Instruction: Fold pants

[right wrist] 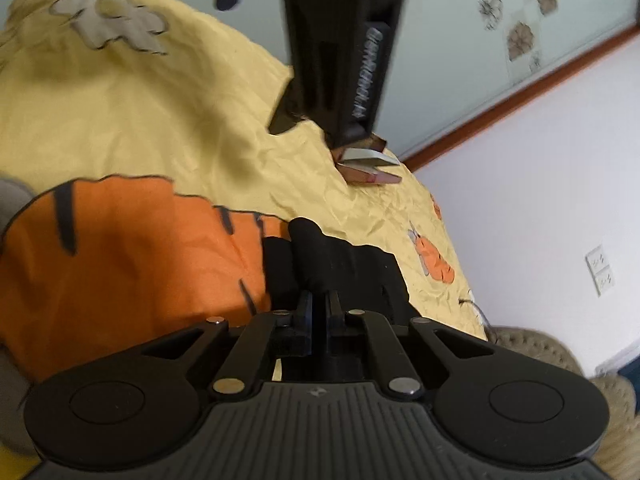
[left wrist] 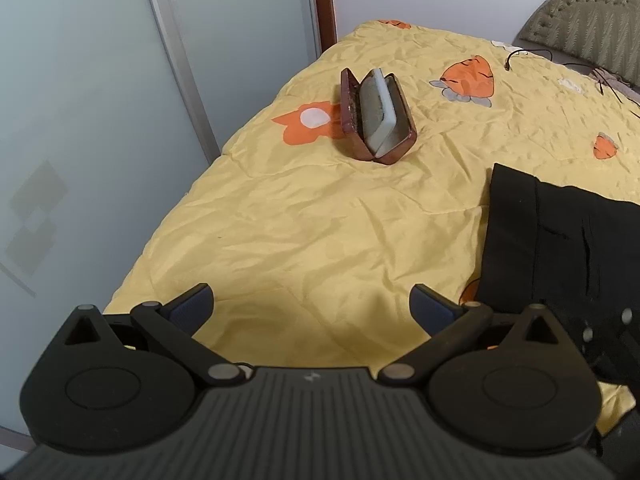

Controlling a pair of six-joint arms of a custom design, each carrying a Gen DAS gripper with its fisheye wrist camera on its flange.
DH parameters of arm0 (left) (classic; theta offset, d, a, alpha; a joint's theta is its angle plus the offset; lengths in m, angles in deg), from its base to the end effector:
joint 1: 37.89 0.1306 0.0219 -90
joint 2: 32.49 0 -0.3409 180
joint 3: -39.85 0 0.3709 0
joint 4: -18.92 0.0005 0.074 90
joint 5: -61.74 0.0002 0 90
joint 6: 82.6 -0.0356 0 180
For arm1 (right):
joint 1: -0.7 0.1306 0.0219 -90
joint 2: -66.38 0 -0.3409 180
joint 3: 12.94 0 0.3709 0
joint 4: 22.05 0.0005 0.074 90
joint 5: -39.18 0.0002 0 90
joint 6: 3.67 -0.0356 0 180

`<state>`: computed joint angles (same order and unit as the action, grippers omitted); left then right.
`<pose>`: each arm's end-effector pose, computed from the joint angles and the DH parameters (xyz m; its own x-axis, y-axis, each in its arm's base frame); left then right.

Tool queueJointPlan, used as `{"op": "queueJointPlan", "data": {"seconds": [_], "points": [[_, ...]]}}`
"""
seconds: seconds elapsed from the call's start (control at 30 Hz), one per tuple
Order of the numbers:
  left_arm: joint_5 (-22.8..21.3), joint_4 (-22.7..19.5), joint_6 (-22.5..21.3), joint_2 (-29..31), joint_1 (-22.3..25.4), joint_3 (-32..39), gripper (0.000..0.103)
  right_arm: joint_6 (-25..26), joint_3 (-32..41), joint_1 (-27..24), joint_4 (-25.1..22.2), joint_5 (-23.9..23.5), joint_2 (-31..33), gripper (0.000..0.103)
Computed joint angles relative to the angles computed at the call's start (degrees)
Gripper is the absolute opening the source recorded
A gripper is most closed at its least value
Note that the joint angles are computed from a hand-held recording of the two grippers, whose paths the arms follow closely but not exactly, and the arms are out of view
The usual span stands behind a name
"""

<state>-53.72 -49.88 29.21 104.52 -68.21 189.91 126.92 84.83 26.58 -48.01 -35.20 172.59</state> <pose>0.6050 -0.3366 0.3590 -0.7542 0.0525 -0.6545 -0.0358 0.9920 0.1208 0.5201 0.2411 0.3422 -0.2425 -0.8141 -0.5276 -0.4982 0.5712 -0.6524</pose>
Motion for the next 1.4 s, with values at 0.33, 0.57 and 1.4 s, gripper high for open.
{"op": "queueJointPlan", "data": {"seconds": [0.33, 0.57, 1.4], "points": [[0.09, -0.95, 0.41, 0.81, 0.13, 0.72, 0.103, 2.27, -6.27, 1.16, 6.85, 2.89, -3.52, 0.062], [2.54, -1.95, 1.89, 1.31, 0.54, 1.9, 0.103, -0.74, -5.69, 1.51, 7.42, 2.19, -2.99, 0.062], [22.86, -5.35, 8.72, 5.33, 1.43, 9.52, 0.103, -1.63, -4.06, 0.66, 6.62, 4.71, -0.74, 0.013]]}}
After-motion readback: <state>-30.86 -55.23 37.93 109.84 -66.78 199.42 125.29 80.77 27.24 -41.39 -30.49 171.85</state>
